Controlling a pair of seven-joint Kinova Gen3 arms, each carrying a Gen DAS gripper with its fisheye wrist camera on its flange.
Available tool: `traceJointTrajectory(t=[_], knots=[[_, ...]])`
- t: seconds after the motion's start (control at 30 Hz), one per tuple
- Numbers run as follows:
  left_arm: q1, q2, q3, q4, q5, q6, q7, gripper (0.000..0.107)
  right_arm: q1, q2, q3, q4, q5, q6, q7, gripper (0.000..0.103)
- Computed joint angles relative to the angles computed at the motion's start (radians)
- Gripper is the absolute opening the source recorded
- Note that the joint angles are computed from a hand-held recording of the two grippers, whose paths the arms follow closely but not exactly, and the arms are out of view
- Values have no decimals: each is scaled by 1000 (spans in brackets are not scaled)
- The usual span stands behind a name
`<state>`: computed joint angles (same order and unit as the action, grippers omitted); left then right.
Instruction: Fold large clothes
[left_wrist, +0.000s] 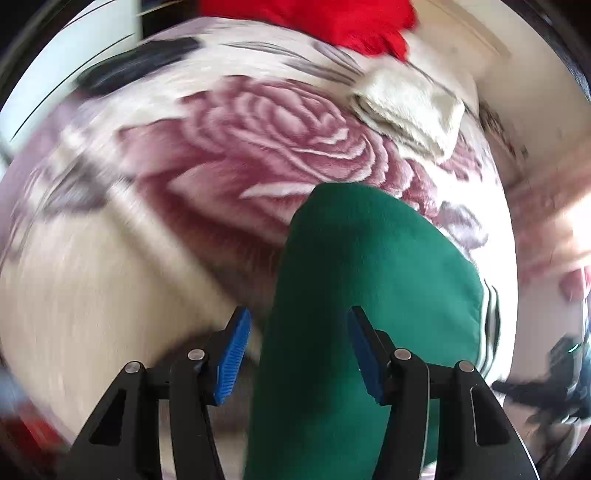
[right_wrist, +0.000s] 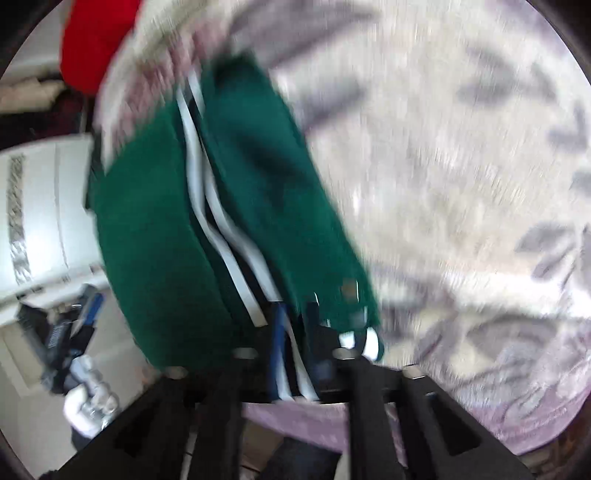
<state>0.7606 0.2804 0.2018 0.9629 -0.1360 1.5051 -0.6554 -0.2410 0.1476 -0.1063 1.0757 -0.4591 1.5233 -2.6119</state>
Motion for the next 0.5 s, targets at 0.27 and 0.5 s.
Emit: traceJointTrajectory(t=[0.27,0.5], knots=[[-163,153,-15,-98,202,-40,-223,53,212,65,-23,171,-180,-313,174,80],[-170,127,-31,-56,219,-52,-255,54,92,192,39,-18,-138,-325,198,10]])
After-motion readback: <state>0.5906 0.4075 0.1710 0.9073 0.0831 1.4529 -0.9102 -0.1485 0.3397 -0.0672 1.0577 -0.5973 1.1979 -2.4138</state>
